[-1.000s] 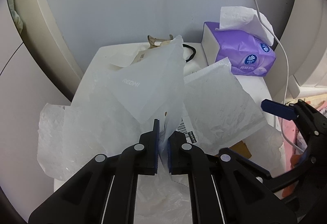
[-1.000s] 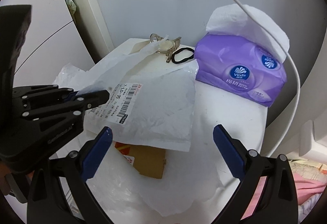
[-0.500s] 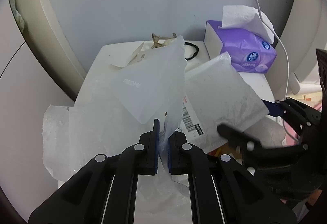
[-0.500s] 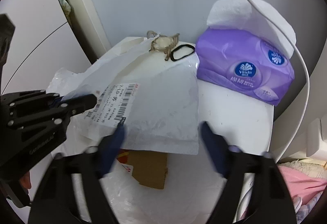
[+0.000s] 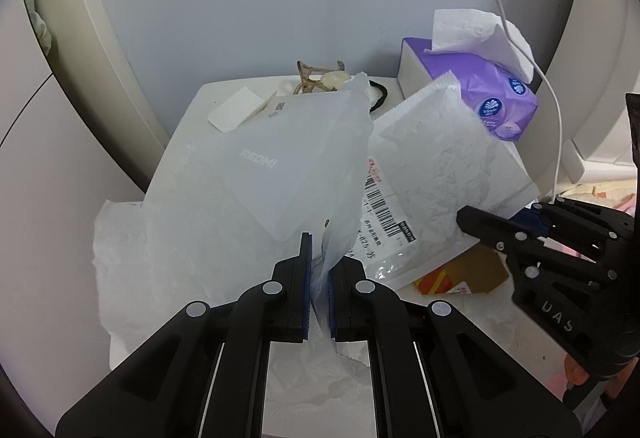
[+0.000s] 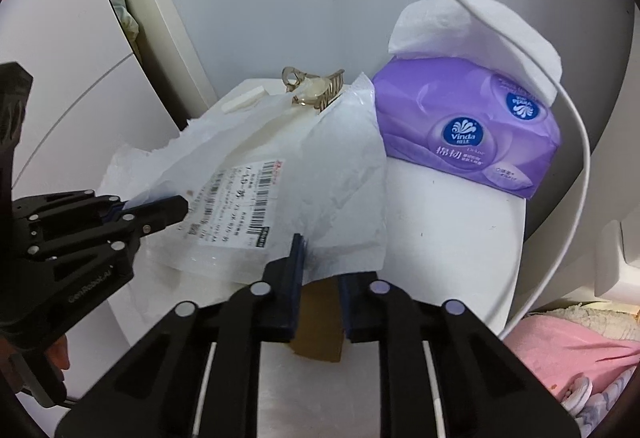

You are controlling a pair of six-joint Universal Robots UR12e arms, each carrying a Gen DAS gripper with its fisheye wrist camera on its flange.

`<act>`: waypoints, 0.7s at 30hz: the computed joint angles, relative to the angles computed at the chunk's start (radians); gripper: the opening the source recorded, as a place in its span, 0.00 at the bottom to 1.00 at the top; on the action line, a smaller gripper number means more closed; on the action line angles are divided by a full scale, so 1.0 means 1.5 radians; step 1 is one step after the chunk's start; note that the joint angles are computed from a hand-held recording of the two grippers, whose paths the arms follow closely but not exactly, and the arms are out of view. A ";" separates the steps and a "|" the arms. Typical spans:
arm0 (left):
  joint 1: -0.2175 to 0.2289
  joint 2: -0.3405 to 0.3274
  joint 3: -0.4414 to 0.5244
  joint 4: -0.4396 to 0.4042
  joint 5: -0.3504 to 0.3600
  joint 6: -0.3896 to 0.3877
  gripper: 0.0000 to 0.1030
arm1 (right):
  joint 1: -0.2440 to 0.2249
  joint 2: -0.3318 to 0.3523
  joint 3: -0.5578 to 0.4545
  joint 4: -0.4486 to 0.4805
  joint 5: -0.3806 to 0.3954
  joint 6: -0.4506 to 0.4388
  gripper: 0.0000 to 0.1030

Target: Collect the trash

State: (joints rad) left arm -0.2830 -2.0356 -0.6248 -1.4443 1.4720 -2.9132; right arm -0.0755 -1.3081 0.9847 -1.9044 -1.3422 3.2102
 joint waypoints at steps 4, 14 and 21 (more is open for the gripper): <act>-0.002 0.010 -0.007 0.004 -0.001 -0.005 0.05 | -0.005 -0.014 0.011 -0.017 0.007 0.005 0.10; -0.005 0.037 -0.014 0.012 0.012 -0.027 0.05 | -0.010 -0.037 0.007 -0.037 0.016 -0.007 0.08; -0.005 0.068 -0.032 0.027 0.023 -0.040 0.05 | -0.007 -0.055 0.003 -0.049 0.035 -0.021 0.08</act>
State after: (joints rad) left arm -0.2909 -1.9334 -0.6732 -1.4032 1.5068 -2.9736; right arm -0.0866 -1.3908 0.9886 -1.9782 -1.2892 3.1782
